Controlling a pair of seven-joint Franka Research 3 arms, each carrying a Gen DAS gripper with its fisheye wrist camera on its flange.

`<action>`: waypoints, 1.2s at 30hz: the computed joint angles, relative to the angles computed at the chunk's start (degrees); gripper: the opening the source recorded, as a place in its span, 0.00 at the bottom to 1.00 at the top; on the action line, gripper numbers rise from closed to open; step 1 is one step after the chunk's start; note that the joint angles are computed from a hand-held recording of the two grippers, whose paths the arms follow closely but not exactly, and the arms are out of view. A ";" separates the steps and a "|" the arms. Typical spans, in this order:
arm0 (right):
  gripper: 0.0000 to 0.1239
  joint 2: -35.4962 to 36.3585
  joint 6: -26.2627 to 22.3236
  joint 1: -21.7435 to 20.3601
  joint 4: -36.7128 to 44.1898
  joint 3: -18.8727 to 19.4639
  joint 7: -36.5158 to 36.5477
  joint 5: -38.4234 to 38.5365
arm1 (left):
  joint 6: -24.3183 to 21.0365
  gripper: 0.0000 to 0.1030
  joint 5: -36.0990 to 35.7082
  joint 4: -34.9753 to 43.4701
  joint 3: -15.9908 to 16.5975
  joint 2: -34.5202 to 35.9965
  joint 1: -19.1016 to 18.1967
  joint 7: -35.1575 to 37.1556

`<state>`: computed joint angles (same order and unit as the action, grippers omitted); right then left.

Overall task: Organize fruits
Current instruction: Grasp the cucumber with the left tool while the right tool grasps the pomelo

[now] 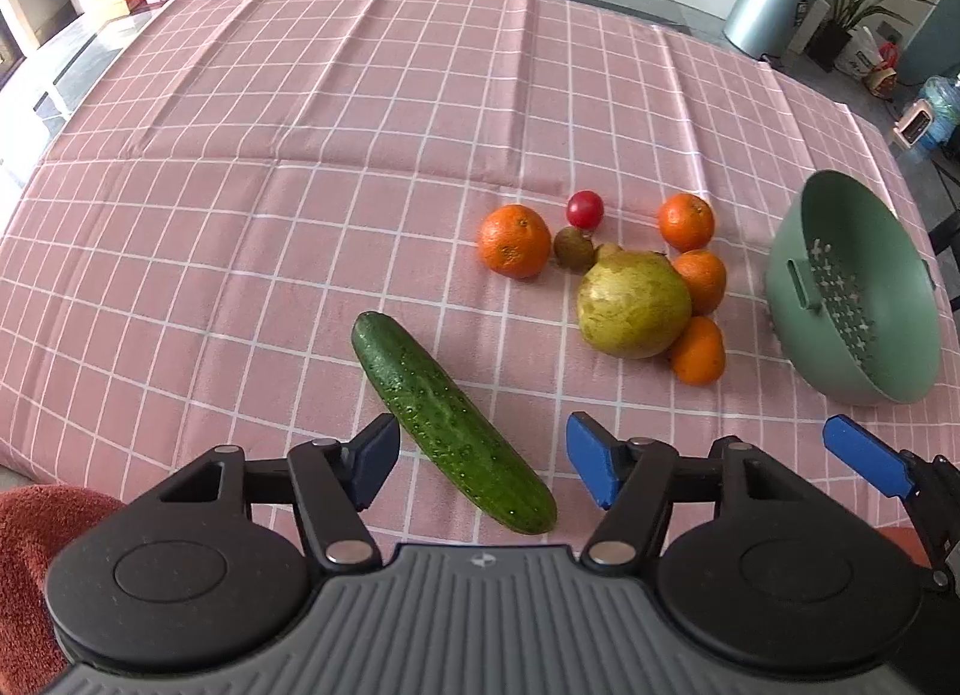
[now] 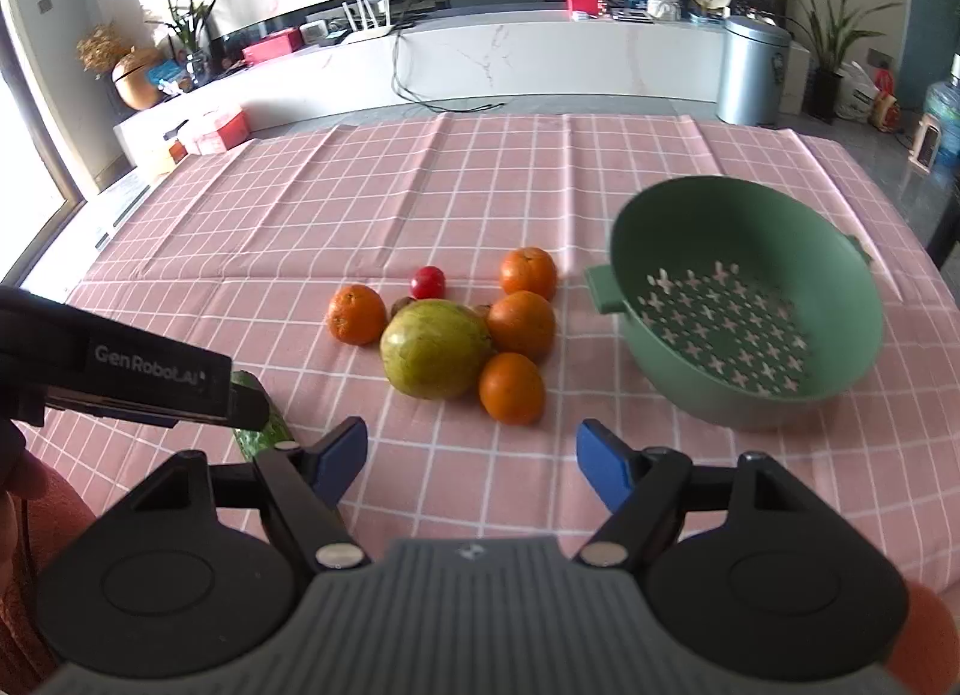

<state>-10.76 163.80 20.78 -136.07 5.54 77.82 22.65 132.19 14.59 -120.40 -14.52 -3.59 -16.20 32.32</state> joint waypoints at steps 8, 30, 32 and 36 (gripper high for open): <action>0.59 6.95 0.95 1.84 5.90 -0.25 -10.30 4.40 | -4.85 0.73 -3.13 3.25 1.12 4.38 1.35 -4.51; 0.62 20.26 11.47 3.08 11.58 0.72 -21.09 -9.94 | -5.64 0.55 -9.23 7.13 1.85 11.30 3.15 -0.74; 0.58 20.68 11.91 4.94 11.46 -1.51 -17.73 -14.10 | -5.60 0.54 -9.31 7.25 1.89 11.43 3.22 -0.90; 0.56 20.92 13.09 6.15 10.97 -3.29 -13.65 -19.06 | -5.10 0.51 -9.02 7.04 1.84 11.24 3.16 -0.98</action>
